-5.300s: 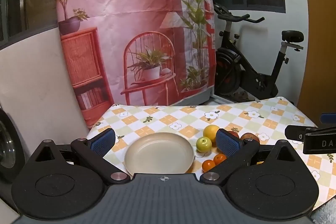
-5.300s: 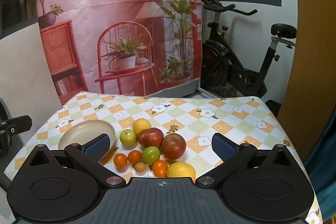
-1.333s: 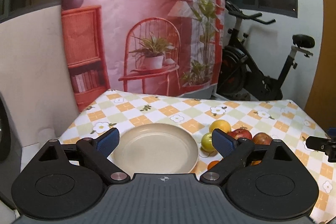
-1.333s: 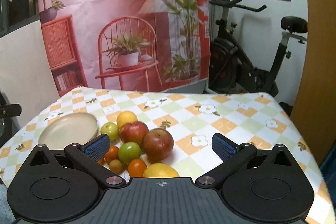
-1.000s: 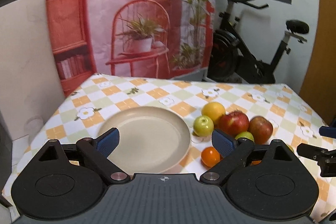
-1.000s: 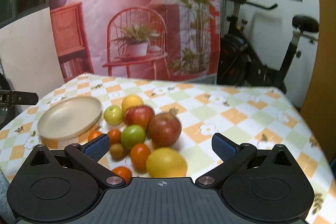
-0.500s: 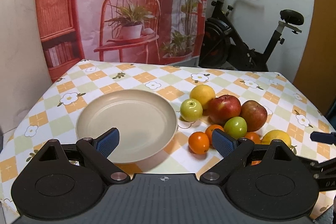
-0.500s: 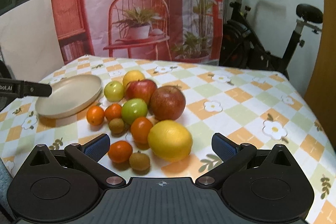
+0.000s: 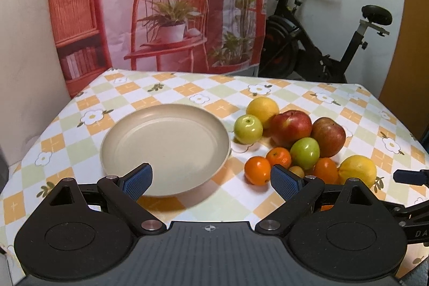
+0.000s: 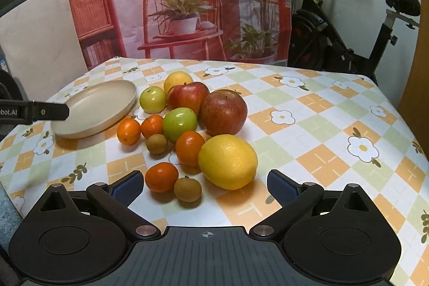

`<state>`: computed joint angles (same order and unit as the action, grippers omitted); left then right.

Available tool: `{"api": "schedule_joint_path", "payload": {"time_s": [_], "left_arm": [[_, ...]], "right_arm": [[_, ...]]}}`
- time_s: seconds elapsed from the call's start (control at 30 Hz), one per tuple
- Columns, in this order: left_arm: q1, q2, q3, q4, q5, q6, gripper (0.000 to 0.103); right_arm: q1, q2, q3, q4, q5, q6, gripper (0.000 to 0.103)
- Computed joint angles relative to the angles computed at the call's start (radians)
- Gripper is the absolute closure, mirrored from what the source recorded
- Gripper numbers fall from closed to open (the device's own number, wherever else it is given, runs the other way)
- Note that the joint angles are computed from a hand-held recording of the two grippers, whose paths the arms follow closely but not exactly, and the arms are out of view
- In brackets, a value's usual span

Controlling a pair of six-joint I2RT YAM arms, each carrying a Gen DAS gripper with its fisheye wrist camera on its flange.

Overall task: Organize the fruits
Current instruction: 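Move the left tool toward the small orange tangerine beside the fruit pile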

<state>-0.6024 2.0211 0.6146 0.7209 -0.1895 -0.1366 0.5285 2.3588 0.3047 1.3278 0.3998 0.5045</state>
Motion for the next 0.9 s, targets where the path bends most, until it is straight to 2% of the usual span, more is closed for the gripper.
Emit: {"api": "schedule_joint_path", "payload": {"time_s": [0.1,0.17,0.3,0.5,0.6,0.77,0.9], "left_arm": [[0.011,0.001,0.001,-0.008,0.019,-0.013,0.007],[0.013,0.002,-0.005,0.002,0.021,-0.021,0.009],[0.006,0.008,-0.028,0.056,0.018,-0.021,0.016],[0.018,0.025,-0.043,0.105,0.09,-0.029,0.021],[0.022,0.031,-0.046,0.119,0.115,-0.035,0.027],[0.023,0.04,-0.04,0.127,0.124,-0.03,0.027],[0.027,0.039,-0.039,0.12,0.133,-0.028,0.027]], "right_arm": [[-0.002,-0.003,-0.008,0.013,-0.003,-0.004,0.006],[0.0,-0.006,-0.008,0.013,-0.008,-0.007,0.01],[0.011,-0.014,0.0,-0.01,-0.007,-0.014,0.012],[0.013,-0.018,0.007,-0.027,-0.026,-0.012,0.024],[0.015,-0.02,0.009,-0.03,-0.03,-0.022,0.03],[0.015,-0.042,0.014,-0.045,-0.064,-0.05,0.031],[0.009,-0.064,0.031,-0.086,-0.093,-0.082,0.039]]}}
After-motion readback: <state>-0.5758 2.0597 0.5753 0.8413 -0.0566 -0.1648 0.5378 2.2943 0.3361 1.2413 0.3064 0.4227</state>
